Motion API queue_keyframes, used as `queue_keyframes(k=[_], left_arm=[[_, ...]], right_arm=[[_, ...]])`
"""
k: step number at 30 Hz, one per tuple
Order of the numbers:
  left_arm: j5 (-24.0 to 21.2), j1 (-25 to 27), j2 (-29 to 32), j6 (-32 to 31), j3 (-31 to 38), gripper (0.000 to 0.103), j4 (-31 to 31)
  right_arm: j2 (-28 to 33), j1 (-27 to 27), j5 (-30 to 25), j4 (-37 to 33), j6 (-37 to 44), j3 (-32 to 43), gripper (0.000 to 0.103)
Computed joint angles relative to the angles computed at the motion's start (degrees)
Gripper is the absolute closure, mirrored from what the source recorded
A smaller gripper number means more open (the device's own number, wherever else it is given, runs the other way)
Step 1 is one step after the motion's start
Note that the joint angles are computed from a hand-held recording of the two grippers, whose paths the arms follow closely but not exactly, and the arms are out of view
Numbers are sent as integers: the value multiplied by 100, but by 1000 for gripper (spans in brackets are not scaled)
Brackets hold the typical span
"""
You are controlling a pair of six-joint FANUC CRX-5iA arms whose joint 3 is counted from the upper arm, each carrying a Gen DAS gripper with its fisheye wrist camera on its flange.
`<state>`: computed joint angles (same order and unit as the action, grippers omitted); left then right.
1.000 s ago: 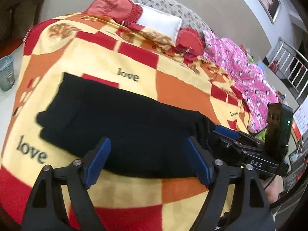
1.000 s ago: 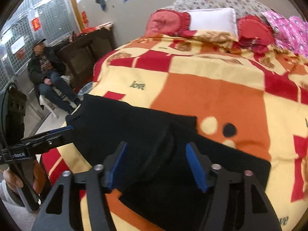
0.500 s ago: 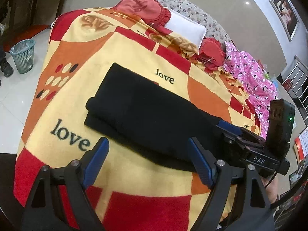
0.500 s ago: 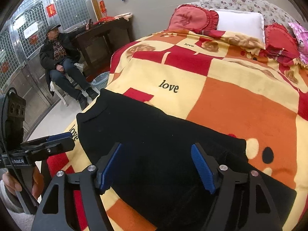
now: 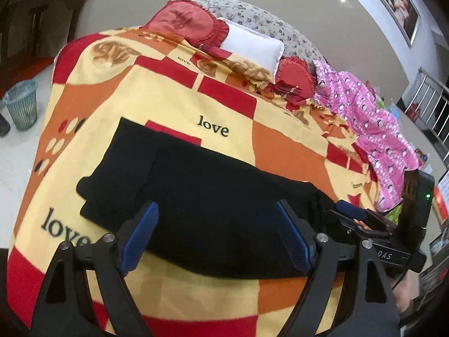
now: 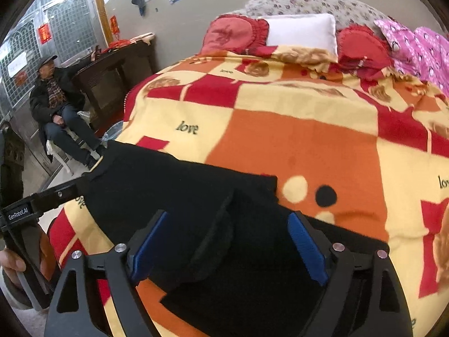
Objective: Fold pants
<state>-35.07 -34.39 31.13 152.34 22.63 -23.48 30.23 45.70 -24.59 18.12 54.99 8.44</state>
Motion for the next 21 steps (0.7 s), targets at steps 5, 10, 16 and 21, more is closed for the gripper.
queue_keyframes(k=[5, 10, 16, 21], left_arm=[[-237, -15, 246, -187, 273, 19, 21], [-501, -64, 402, -371, 503, 19, -102], [-405, -37, 474, -617, 510, 7, 32], [-538, -68, 575, -911, 658, 1, 67]], right_arm=[[139, 31, 5, 92, 9, 86, 36], [10, 12, 81, -1164, 1123, 294, 36], [-172, 100, 231, 179, 36, -274, 56], [-67, 41, -54, -344, 357, -115, 78]])
